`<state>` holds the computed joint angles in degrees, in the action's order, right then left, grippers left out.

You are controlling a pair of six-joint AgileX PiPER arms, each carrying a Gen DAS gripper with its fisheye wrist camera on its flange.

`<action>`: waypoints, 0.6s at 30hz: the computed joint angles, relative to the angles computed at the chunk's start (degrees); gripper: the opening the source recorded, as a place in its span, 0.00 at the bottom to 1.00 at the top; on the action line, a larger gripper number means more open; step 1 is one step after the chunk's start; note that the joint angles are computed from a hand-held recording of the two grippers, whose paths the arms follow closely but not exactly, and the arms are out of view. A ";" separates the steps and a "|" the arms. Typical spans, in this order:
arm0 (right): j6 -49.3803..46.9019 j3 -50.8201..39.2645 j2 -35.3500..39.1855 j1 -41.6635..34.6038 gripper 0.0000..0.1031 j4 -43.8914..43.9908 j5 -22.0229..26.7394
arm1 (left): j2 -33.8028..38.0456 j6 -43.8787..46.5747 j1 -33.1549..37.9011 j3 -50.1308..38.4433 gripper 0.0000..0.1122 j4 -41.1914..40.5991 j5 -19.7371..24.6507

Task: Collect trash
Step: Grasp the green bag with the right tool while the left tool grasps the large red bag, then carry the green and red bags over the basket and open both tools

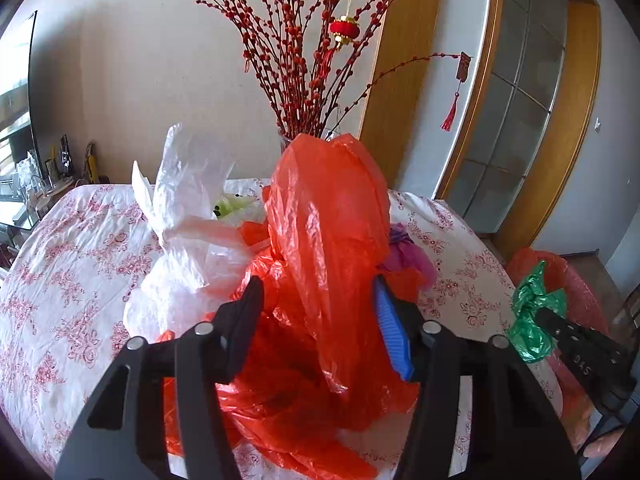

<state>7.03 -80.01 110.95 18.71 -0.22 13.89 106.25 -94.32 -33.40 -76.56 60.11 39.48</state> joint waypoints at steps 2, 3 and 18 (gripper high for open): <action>-1.60 1.53 -1.12 -0.73 0.03 1.56 -0.82 | 0.37 1.56 0.97 -0.49 0.26 -1.80 -2.08; -2.82 2.03 -1.55 -1.12 0.03 2.80 -0.98 | 0.21 1.85 1.33 -0.43 0.17 -2.21 -3.18; -17.42 8.99 -8.59 -5.90 0.03 17.85 -3.31 | -5.89 -0.65 -3.76 -1.65 0.04 3.77 -0.78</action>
